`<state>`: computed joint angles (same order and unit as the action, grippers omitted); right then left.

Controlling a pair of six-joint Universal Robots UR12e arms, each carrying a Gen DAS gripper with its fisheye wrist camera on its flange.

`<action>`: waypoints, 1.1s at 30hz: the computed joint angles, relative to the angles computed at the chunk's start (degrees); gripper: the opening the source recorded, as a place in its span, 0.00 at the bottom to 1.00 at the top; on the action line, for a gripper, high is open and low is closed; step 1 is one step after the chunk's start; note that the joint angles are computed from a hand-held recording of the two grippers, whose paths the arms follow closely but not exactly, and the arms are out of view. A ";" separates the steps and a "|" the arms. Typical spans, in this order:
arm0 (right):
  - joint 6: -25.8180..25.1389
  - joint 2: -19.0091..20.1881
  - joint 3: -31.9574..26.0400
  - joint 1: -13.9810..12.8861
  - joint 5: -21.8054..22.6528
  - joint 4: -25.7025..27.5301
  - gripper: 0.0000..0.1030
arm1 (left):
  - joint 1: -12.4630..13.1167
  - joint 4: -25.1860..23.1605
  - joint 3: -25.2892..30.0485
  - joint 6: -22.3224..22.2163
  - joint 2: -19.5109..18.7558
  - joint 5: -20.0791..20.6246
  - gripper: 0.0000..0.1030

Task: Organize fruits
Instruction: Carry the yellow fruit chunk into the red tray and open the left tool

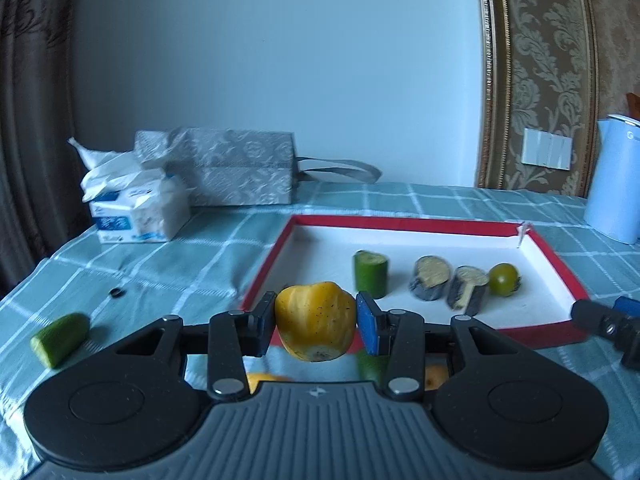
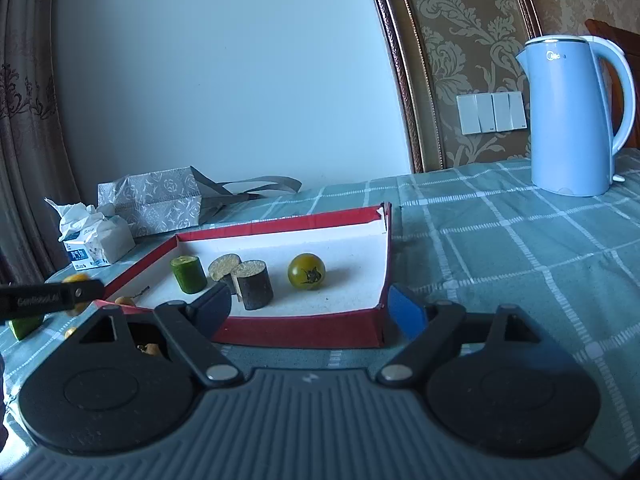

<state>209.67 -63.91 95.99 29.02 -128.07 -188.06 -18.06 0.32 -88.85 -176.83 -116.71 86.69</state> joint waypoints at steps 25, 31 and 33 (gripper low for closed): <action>1.44 -0.40 0.37 -0.78 2.37 0.71 0.83 | -2.44 -8.39 12.30 0.43 -7.10 2.75 0.41; 1.52 -0.42 0.41 -0.82 2.60 0.78 0.83 | -2.53 -9.16 12.96 0.40 -7.67 2.98 0.41; 1.71 -0.44 0.44 -0.84 2.64 0.76 0.83 | -2.55 -9.33 13.23 0.48 -7.85 2.95 0.41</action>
